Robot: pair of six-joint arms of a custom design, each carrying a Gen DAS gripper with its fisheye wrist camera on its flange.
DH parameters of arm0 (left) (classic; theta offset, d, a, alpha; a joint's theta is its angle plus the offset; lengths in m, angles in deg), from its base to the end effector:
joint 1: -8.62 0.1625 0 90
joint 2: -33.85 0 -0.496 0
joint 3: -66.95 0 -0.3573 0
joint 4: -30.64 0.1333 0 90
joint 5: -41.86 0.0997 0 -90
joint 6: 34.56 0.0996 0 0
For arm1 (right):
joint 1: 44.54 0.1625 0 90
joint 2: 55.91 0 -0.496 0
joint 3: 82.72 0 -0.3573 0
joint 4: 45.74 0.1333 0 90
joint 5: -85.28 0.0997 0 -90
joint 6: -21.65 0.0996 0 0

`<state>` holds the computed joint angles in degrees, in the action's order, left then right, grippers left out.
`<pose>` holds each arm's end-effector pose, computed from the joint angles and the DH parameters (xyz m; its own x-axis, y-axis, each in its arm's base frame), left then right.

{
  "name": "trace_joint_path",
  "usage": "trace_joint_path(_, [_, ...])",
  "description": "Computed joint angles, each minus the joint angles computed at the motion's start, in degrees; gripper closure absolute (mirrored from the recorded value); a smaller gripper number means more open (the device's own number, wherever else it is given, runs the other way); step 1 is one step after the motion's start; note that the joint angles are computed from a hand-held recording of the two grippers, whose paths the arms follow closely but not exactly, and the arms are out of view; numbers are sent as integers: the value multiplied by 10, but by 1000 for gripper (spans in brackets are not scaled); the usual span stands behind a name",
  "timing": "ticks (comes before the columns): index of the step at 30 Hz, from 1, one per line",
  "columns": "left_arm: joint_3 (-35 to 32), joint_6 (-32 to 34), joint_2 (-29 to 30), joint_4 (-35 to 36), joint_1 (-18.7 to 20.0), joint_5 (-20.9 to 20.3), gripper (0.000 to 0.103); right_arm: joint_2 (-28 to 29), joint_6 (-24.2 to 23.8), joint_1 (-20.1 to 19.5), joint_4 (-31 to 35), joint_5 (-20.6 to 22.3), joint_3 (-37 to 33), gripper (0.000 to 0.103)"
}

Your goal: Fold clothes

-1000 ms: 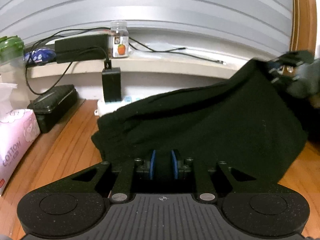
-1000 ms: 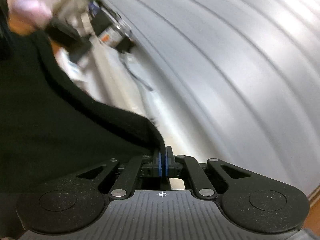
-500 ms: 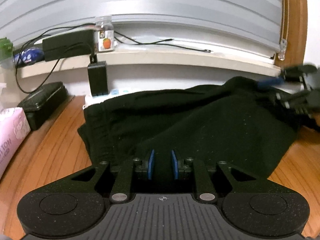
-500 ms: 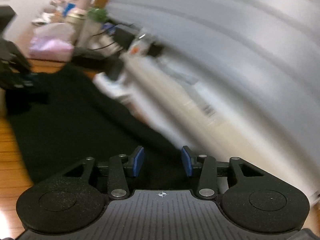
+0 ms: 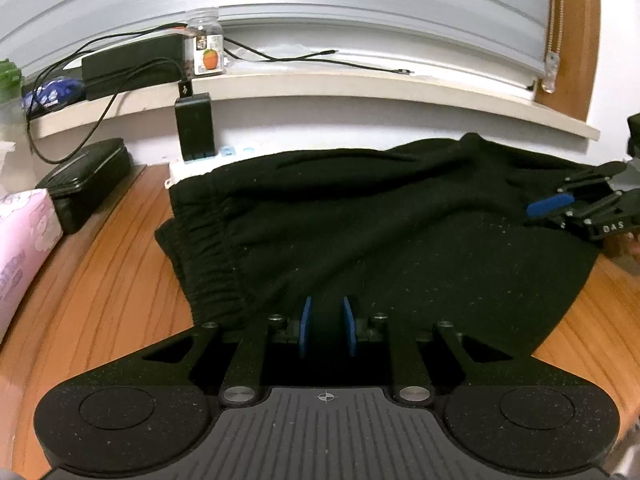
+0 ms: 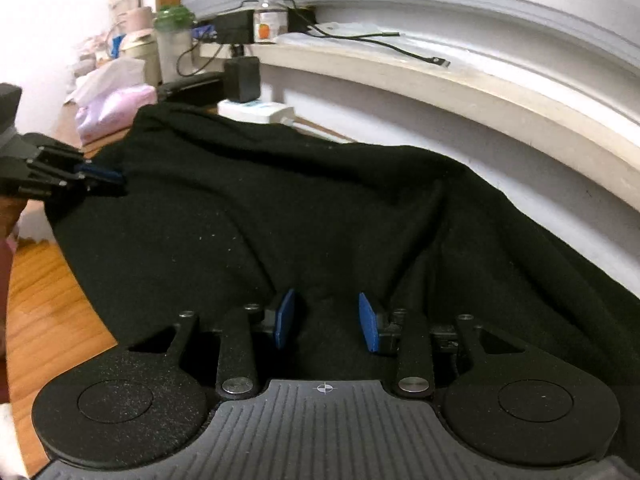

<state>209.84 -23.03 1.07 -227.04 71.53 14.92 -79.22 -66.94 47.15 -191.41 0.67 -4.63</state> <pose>0.0221 -0.4445 0.1555 -0.6821 -0.3588 -0.6371 0.3884 0.5605 -0.7315 0.1651 -0.7583 -0.0307 0.0050 -0.9999 0.0132 -0.9955 -0.0062 -0.0943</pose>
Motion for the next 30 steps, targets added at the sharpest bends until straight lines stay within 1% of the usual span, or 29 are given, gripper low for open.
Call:
trace_joint_path(3, [32,-21,10,-23,-12,1,83,-31,-27,-10,-25,0,56,66])
trace_joint_path(5, [52,-39,11,-30,-17,-1,83,-47,-36,-16,-28,1,80,66])
trace_joint_path(8, [64,-70,-12,5,-26,-4,83,-58,-48,-22,-41,10,102,66])
trace_joint_path(9, [61,-59,-19,12,-34,10,83,-59,-54,-25,-47,16,106,66])
trace_joint_path(10, [55,-42,-26,14,-43,27,80,-60,-61,-27,-51,21,110,66])
trace_joint_path(11, [44,-11,-34,9,-50,44,76,-59,-64,-29,-50,26,109,66])
trace_joint_path(12, [31,19,-45,8,-52,53,71,-58,-62,-30,-47,31,106,66])
trace_joint_path(13, [17,52,-55,5,-53,61,68,-57,-60,-33,-43,37,104,65])
trace_joint_path(14, [2,82,-66,8,-50,66,65,-56,-57,-35,-39,43,101,65])
trace_joint_path(16, [-33,129,-86,45,-30,68,55,-54,-46,-36,-29,46,94,64])
trace_joint_path(17, [-50,153,-95,62,-21,69,53,-54,-42,-36,-24,46,91,63])
trace_joint_path(18, [-64,171,-102,81,-11,65,50,-54,-39,-36,-22,46,89,62])
trace_joint_path(19, [-71,176,-110,105,0,51,48,-53,-37,-36,-22,45,88,60])
trace_joint_path(21, [-85,185,-121,150,20,25,48,-53,-32,-35,-20,45,86,60])
trace_joint_path(26, [-103,182,-126,207,41,-40,48,-51,-24,-35,-11,45,80,59])
trace_joint_path(30, [-132,198,-113,234,47,-76,48,-51,-21,-36,-8,45,78,58])
